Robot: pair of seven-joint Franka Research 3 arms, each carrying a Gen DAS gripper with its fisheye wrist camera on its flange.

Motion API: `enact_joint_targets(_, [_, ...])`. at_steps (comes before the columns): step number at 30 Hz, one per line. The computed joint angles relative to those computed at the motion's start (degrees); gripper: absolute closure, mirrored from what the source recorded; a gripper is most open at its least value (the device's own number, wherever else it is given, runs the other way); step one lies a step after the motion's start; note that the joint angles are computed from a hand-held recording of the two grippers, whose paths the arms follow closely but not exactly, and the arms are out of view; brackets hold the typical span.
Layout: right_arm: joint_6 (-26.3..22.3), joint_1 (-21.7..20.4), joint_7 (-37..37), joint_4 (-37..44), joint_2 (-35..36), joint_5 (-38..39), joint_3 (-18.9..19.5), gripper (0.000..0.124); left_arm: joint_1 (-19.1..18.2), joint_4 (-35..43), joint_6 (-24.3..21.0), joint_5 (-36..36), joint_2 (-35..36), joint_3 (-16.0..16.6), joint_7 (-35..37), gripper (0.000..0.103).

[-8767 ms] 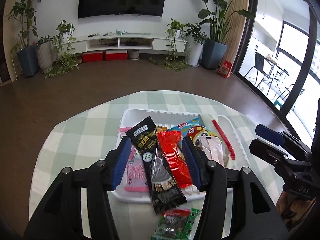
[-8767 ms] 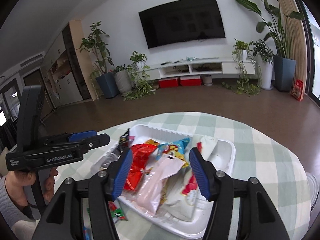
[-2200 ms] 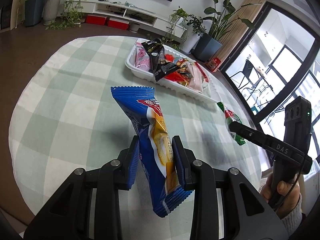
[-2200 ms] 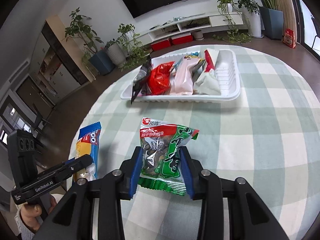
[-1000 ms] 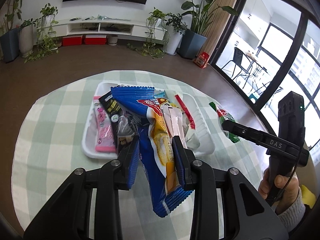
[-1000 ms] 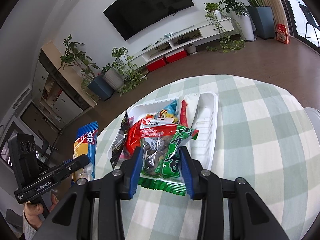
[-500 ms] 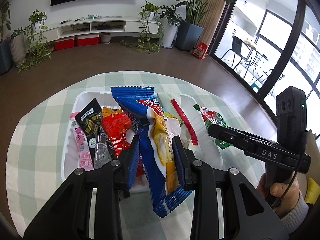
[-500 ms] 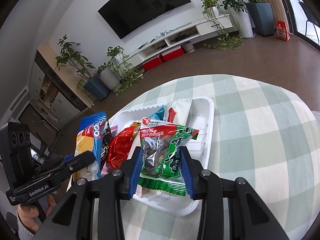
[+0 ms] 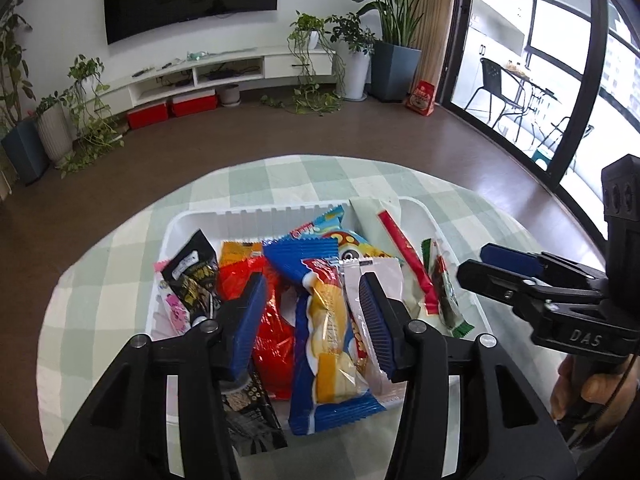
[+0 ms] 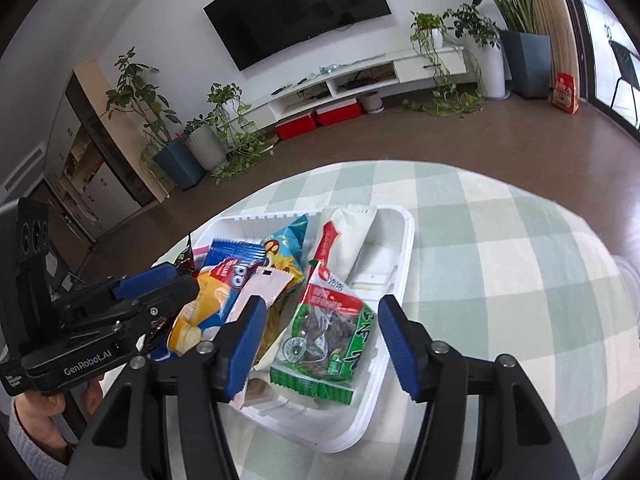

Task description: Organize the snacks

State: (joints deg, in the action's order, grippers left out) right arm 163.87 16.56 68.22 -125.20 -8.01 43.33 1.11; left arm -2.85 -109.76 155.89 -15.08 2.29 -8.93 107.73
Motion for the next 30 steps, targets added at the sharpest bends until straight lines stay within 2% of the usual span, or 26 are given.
enact_joint_targets(4, [2.19, 1.06, -3.58, -0.61, -1.00, 3.37, -0.41, 0.057, -0.07, -1.44, 2.01, 0.61, -1.25, 0.19, -0.07, 0.057])
enact_joint_targets(11, [5.84, 2.63, -5.71, -2.96, -3.87, 2.69, 0.06, 0.052, -1.12, -7.15, 5.43, 6.37, -6.53, 1.19, -5.43, 0.056])
enact_joint_targets(16, [8.11, 3.82, -4.12, -6.80, -8.00, 0.21, 0.14, 0.049, -1.70, -13.70, 7.19, 10.60, -13.14, 2.22, -11.66, 0.041])
enact_joint_targets(18, [9.36, 3.83, -2.49, -9.33, -10.67, -1.47, 0.62, 0.042, -1.78, -16.26, 7.08, 12.79, -16.10, 2.54, -14.51, 0.033])
enact_joint_targets(19, [10.17, 4.28, -1.95, -10.48, -11.82, -1.91, 0.49, 0.034, -1.39, -17.45, 6.90, 14.46, -17.53, 2.36, -16.56, 0.029])
enact_joint_targets(21, [12.16, 5.50, -0.89, -13.58, -15.07, -2.52, 0.28, 0.023, -0.93, -20.16, 6.63, 17.32, -20.77, 2.24, -20.19, 0.028])
enact_joint_targets(23, [13.61, 4.58, 1.62, -16.50, -18.03, -4.84, 1.78, 0.021, -1.22, -22.99, 6.23, 19.19, -24.32, 2.58, -22.17, 0.028])
enact_joint_targets(24, [14.16, 2.84, 3.71, -18.11, -19.81, -6.40, 3.70, 0.021, -0.89, -24.21, 6.03, 20.67, -25.94, 2.21, -23.54, 0.027])
enact_joint_targets(26, [15.09, 1.23, 6.64, -20.94, -22.88, -8.15, 5.75, 0.021, -0.04, -26.98, 6.05, 23.90, -29.59, 1.36, -26.18, 0.023])
enact_joint_targets(27, [15.27, 0.36, 8.22, -22.37, -24.64, -8.83, 6.80, 0.021, 0.12, -28.49, 5.94, 25.28, -31.67, 1.06, -27.21, 0.020])
enact_joint_targets(30, [15.05, -1.26, 12.02, -25.74, -29.11, -10.72, 8.87, 0.021, -0.60, -31.73, 5.37, 27.76, -36.72, 1.07, -29.21, 0.019])
